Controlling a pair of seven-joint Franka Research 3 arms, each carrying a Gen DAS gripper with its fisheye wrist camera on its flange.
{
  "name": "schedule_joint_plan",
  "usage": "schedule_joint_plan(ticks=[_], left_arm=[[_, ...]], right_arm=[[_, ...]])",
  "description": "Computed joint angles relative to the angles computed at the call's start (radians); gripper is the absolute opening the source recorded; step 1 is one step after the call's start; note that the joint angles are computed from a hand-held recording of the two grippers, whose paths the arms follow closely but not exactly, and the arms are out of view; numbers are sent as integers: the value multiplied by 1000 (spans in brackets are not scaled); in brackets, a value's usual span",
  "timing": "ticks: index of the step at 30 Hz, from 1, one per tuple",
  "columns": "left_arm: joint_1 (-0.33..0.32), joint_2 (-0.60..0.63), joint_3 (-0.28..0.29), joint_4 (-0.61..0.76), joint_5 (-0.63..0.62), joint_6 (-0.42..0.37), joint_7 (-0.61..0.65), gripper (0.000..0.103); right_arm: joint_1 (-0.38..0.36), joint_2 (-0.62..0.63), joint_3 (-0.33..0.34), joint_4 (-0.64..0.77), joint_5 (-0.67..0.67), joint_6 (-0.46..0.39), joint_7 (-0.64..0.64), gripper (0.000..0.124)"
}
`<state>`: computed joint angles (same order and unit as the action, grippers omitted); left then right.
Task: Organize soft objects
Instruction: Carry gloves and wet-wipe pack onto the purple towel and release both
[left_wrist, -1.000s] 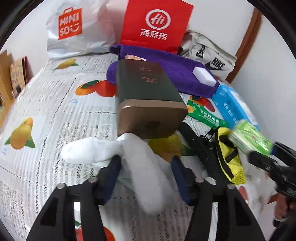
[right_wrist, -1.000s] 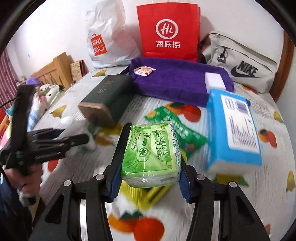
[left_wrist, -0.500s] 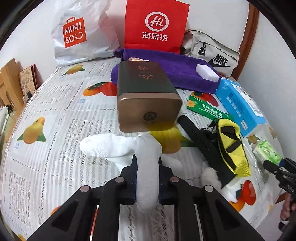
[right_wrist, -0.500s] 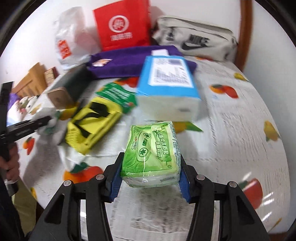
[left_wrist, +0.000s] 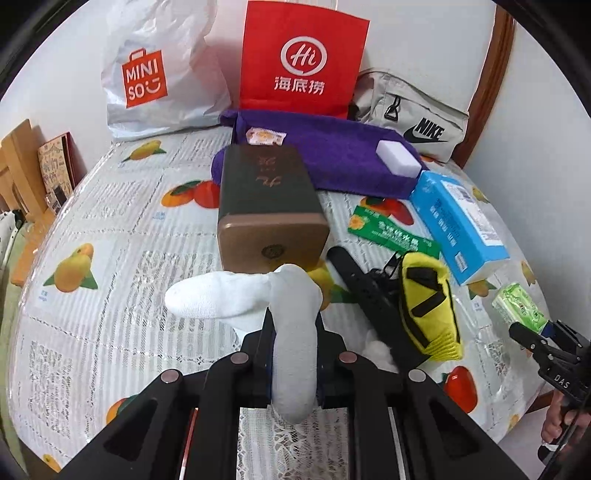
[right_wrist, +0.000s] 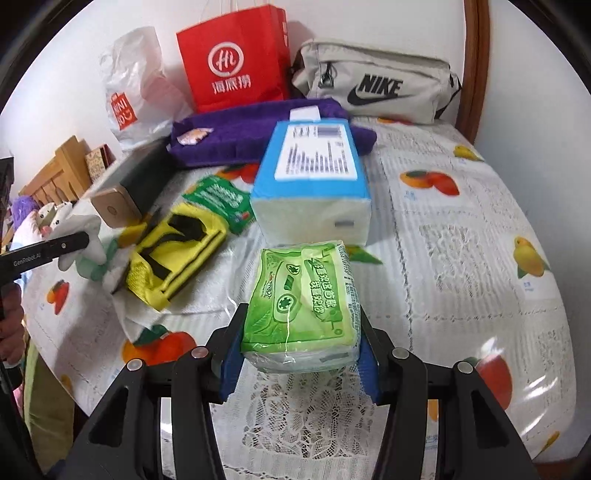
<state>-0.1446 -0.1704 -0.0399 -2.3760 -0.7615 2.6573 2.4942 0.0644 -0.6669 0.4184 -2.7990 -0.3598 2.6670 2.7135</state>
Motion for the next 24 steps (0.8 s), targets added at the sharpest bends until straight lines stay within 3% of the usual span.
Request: schedule_joint_plan(ticks=[11,24], left_arm=[[-9,-51,24,34,-30,-67,-1,14],[2,-1,15,163,-69,-104,-16,14]], right_arm=[[-23,-51,-20,30,7,50,-77,52],[-102,56,-41,154,16,103,-198,52]])
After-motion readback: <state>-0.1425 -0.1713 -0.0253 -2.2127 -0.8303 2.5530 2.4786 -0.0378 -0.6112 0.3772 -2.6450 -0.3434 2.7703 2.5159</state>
